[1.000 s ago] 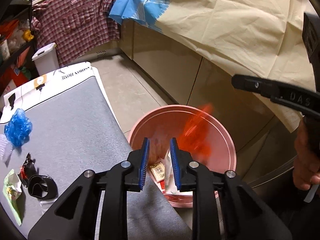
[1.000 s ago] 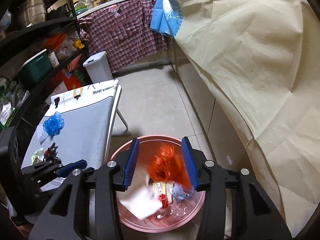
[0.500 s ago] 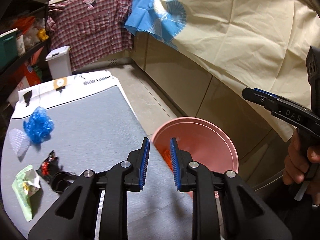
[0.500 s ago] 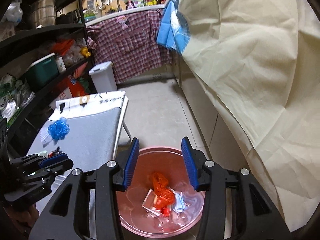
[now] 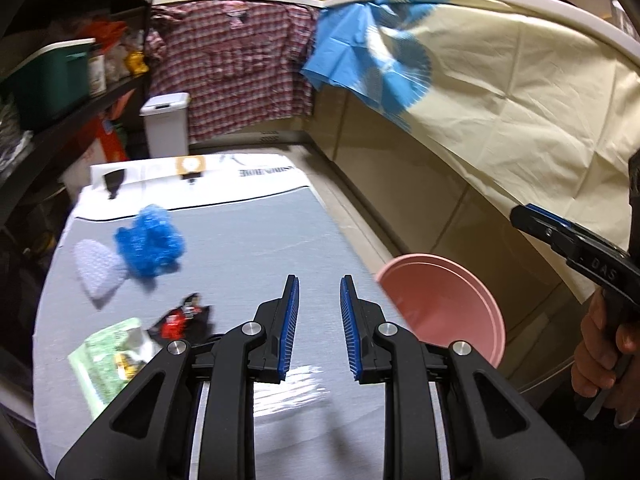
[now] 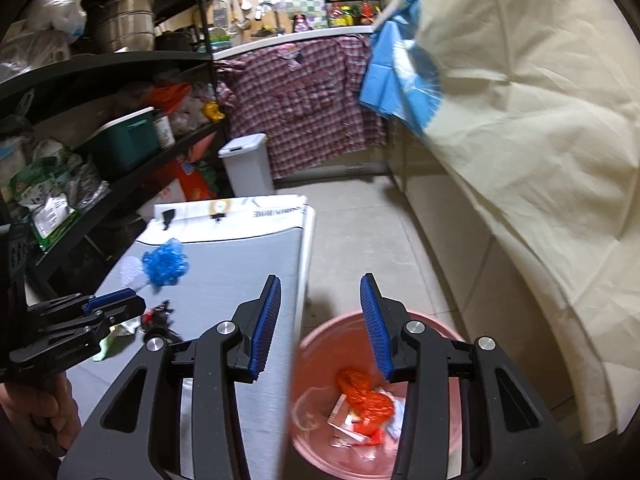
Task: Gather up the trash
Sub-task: 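Move both open tools back over the table toward the remaining trash, then grasp the green snack wrapper with the left tool while the right tool grasps the black strap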
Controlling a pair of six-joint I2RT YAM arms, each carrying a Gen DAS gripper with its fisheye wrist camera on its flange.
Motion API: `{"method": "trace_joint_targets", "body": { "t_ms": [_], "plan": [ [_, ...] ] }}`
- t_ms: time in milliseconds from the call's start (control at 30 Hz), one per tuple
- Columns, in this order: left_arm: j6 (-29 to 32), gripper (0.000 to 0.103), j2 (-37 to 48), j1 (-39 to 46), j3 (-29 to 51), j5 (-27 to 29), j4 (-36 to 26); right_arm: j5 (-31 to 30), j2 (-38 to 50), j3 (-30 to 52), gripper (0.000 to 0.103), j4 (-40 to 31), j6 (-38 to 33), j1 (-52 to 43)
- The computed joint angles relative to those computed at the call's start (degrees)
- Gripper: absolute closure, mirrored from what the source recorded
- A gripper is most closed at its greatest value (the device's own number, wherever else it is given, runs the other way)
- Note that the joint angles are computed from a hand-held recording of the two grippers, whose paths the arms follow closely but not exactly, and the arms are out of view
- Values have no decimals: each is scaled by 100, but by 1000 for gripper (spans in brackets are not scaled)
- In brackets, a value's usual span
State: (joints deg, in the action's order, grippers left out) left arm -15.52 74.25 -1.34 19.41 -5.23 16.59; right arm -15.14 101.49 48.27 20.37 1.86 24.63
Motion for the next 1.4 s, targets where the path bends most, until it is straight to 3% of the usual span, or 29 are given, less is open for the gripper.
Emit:
{"method": "trace_joint_targets", "body": {
  "t_ms": [400, 567, 700, 900, 1067, 1400],
  "plan": [
    [843, 81, -1043, 2483, -865, 1128, -239, 53, 850, 343, 78, 290, 354, 1281],
    [1101, 81, -807, 3668, -921, 1526, -114, 87, 1385, 740, 78, 257, 420, 1734],
    [1113, 81, -186, 4149, -859, 1621, 248, 221, 1875, 1191, 78, 129, 396, 2003],
    [1107, 81, 839, 3922, -675, 1470, 846, 91, 2365, 1768, 76, -262, 316, 2115],
    [1123, 81, 1391, 3564, -573, 1345, 1246, 11, 2703, 2185, 65, -562, 225, 2162],
    [1259, 81, 2484, 3152, -233, 1082, 1652, -48, 3310, 2984, 63, -1342, -138, 2270]
  ]
}}
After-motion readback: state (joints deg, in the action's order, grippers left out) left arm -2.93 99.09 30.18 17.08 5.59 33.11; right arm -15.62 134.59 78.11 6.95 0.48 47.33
